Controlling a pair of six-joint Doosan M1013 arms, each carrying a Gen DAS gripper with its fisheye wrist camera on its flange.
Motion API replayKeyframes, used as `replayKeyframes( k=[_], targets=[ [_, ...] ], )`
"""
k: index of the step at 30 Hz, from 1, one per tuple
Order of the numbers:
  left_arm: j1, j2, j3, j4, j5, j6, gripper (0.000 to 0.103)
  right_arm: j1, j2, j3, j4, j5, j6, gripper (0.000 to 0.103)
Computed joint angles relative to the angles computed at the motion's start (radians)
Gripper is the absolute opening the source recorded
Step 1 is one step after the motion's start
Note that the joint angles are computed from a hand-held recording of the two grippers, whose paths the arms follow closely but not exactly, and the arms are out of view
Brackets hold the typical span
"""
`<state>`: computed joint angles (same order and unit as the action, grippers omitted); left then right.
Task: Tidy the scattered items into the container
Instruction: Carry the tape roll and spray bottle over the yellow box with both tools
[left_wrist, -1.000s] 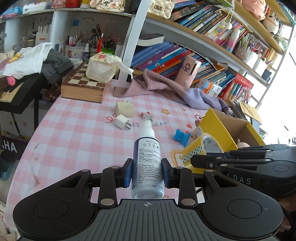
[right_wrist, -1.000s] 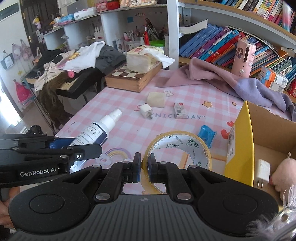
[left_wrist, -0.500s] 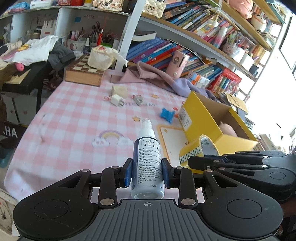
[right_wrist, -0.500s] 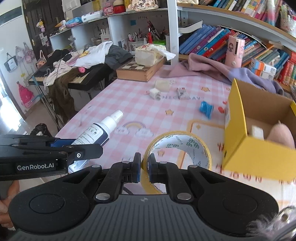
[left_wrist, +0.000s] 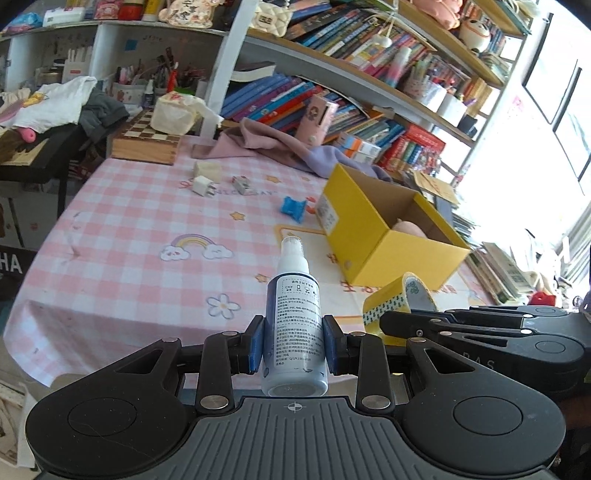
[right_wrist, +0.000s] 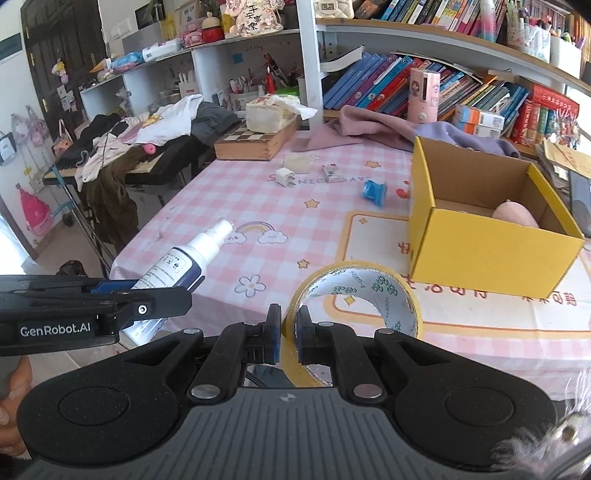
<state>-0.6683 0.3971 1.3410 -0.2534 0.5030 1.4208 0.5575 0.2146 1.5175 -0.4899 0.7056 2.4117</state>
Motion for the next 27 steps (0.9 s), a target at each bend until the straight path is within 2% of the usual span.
replayKeyframes(
  k=[11,20,27],
  targets=[
    [-0.014,0.027,-0.029,-0.222,0.029,0.237,0.031,0.016,-0.053,0.058,-0.111,0.108,0.166,0.008],
    [-0.037,0.069,-0.091,-0.341,0.107,0.398,0.031,0.027,-0.103,0.12,-0.204,0.185,0.345,0.008],
    [-0.062,0.121,-0.166,-0.422,0.198,0.51,0.031,0.03,-0.147,0.17,-0.246,0.261,0.461,0.008]
  ],
)
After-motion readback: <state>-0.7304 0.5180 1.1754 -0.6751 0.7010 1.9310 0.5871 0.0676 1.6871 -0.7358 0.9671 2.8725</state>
